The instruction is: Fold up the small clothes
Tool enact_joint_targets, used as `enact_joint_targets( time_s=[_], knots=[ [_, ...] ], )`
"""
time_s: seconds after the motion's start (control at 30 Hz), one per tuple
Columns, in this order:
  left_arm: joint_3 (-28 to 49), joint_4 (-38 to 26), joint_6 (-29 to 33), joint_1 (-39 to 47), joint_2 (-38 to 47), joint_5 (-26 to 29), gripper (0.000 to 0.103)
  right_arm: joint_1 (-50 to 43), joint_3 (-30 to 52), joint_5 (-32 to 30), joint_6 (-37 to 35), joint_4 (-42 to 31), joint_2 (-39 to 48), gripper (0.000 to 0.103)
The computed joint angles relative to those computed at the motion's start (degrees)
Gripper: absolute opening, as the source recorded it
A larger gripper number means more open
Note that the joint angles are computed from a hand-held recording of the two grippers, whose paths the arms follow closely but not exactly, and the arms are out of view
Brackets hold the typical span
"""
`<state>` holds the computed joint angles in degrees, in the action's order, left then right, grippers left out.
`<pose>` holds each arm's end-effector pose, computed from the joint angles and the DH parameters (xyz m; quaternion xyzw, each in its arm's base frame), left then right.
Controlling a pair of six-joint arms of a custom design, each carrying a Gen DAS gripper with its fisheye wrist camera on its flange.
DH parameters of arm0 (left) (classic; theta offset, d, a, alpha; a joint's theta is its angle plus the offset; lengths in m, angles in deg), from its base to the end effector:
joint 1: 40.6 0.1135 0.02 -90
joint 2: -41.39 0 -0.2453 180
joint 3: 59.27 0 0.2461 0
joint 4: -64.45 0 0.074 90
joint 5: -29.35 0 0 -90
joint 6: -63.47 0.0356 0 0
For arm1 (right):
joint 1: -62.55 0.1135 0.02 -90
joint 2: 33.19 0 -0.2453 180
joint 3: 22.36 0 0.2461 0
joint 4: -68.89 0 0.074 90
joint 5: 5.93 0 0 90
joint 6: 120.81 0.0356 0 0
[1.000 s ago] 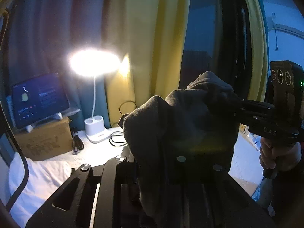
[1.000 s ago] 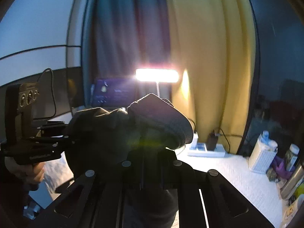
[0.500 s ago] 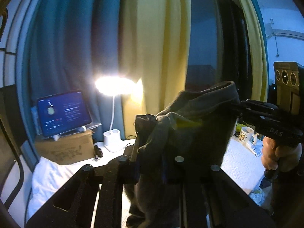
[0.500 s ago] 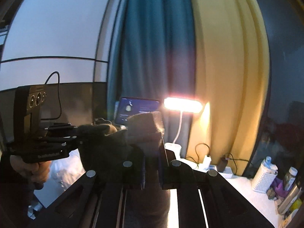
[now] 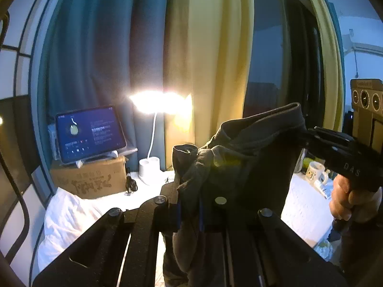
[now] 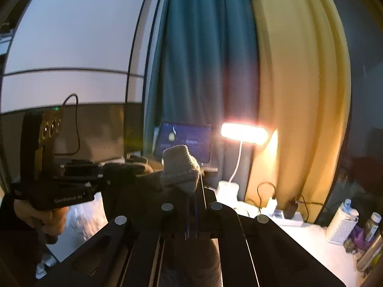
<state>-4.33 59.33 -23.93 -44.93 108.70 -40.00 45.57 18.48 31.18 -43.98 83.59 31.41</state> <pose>0.2664 -0.0328 0.2548 0.1537 0.7855 -0.1533 0.5796 0.2324 -0.0413 0.2209 -0.2662 0.6904 0.1760 0.6492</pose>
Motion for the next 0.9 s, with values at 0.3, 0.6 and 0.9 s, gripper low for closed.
enact_joint_targets(
  time_s=[0.3,0.6,0.9],
  knots=[
    [-1.6,-2.2,0.1,4.0,-13.2,1.0,0.008,0.0,-0.4,-4.0,6.5,2.1,-12.1,0.002],
    [-1.1,-3.3,2.8,7.6,-15.7,1.3,0.008,3.9,1.0,-2.4,8.9,5.1,-9.9,0.002],
    [8.3,1.9,3.6,8.6,13.0,0.9,0.008,13.2,14.4,8.3,2.5,4.2,20.1,0.002]
  ],
)
